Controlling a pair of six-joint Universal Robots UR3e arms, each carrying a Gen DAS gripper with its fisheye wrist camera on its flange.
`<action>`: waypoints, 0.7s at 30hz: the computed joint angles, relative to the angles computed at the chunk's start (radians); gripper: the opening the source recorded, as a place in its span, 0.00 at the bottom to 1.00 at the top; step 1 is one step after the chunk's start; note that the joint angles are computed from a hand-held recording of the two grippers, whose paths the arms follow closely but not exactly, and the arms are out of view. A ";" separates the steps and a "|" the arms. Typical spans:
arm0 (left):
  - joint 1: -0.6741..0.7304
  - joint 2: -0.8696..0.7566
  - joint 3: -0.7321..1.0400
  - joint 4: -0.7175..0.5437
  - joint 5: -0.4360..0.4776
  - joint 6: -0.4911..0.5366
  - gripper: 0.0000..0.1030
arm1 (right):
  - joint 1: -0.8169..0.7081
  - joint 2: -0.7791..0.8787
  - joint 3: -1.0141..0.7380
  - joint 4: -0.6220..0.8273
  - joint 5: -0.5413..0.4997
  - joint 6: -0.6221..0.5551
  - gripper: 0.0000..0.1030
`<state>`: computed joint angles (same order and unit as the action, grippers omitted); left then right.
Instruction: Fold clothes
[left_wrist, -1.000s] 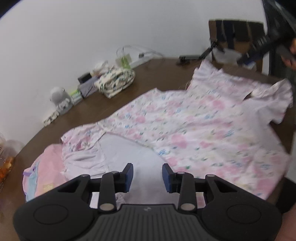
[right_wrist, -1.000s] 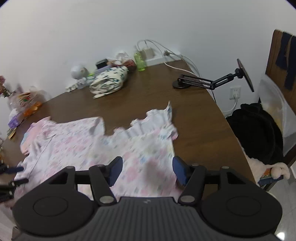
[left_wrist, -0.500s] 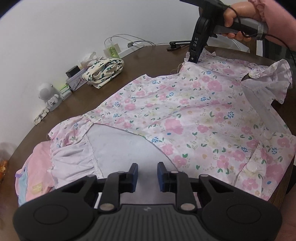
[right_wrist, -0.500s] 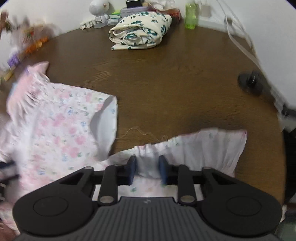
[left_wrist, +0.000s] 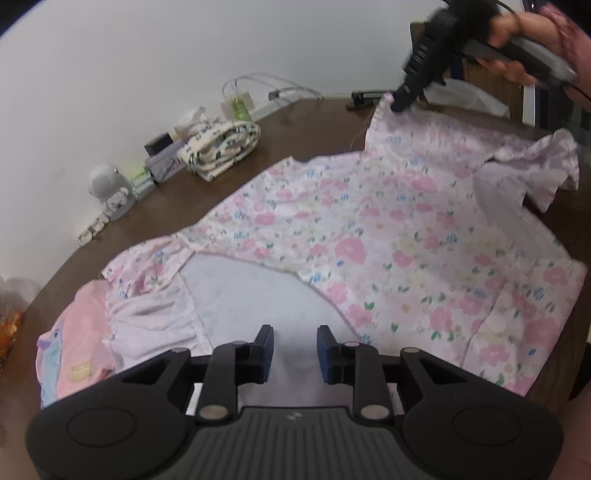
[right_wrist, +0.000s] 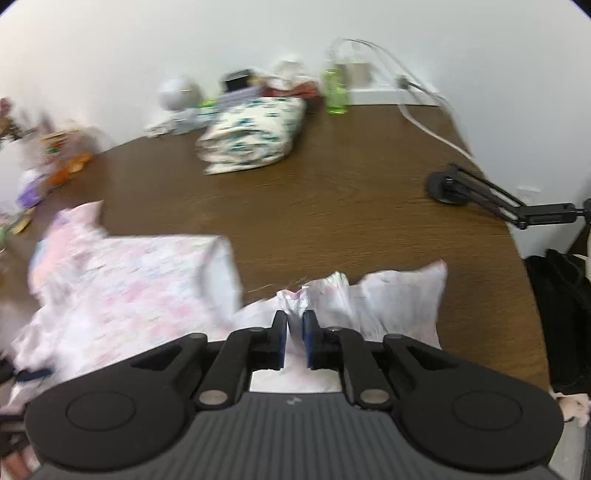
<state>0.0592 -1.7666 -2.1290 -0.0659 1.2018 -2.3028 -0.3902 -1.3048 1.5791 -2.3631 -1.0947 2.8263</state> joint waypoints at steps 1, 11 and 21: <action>0.004 0.006 -0.005 0.002 -0.021 0.005 0.23 | 0.007 -0.027 0.030 0.019 0.011 -0.028 0.12; -0.047 -0.016 -0.020 0.012 -0.001 0.024 0.23 | 0.103 -0.073 0.212 -0.207 -0.193 -0.031 0.14; -0.044 -0.013 -0.029 0.021 0.003 0.012 0.22 | -0.132 0.008 0.044 -0.179 -0.084 0.196 0.46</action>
